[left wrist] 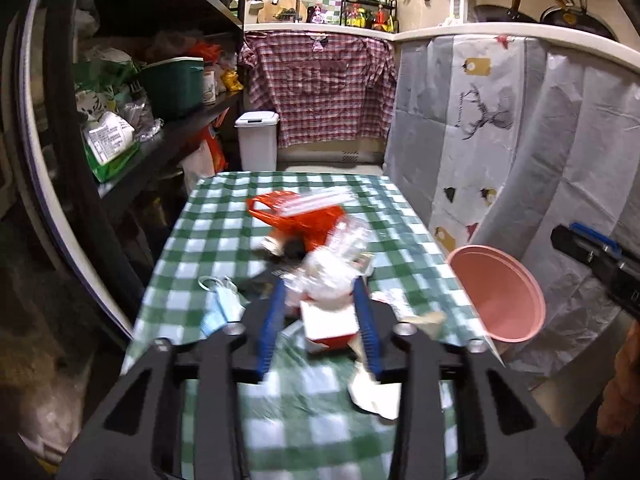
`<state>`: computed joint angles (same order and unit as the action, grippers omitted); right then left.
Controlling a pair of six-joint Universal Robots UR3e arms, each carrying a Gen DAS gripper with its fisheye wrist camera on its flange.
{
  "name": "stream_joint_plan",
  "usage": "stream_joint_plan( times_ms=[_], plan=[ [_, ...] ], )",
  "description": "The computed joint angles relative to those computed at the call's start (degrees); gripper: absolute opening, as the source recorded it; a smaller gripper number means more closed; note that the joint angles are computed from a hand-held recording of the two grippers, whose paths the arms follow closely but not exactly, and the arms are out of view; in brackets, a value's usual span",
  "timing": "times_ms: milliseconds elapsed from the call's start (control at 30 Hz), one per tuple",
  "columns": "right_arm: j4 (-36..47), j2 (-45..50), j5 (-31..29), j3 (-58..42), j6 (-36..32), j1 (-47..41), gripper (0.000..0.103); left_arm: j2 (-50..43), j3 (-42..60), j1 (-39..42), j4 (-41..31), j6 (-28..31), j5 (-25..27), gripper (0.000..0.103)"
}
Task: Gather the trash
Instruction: 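Grasp the blue face mask with the left gripper while the right gripper grasps the clear plastic bag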
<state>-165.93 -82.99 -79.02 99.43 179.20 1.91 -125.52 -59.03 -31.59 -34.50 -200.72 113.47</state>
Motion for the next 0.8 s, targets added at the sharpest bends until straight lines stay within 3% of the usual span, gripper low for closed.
stream_joint_plan(
  times_ms=[100,233,333,467,567,800],
  plan=[
    [1.4,6.7,3.2,-7.3,0.0,1.2,0.031,0.7,-2.7,3.2,2.0,2.4,-0.7,0.016],
    [2.7,16.1,6.1,-15.7,2.0,3.4,0.03,2.4,-9.6,7.2,5.0,-2.1,-3.0,0.016],
    [3.5,20.8,7.8,-19.1,3.4,4.9,0.032,2.1,-13.5,8.3,6.5,-5.6,-1.8,0.016],
    [6.4,27.5,7.3,-26.1,5.1,7.1,0.037,2.4,-16.7,10.0,9.6,-5.6,-3.4,0.016],
    [11.6,32.5,8.0,-33.3,5.7,7.7,0.051,2.9,-18.8,12.8,10.8,-6.4,-7.4,0.017],
    [22.7,41.4,7.9,-46.9,7.8,8.2,0.055,-0.7,-15.4,13.9,7.9,-6.7,-11.1,0.036]
  ],
)
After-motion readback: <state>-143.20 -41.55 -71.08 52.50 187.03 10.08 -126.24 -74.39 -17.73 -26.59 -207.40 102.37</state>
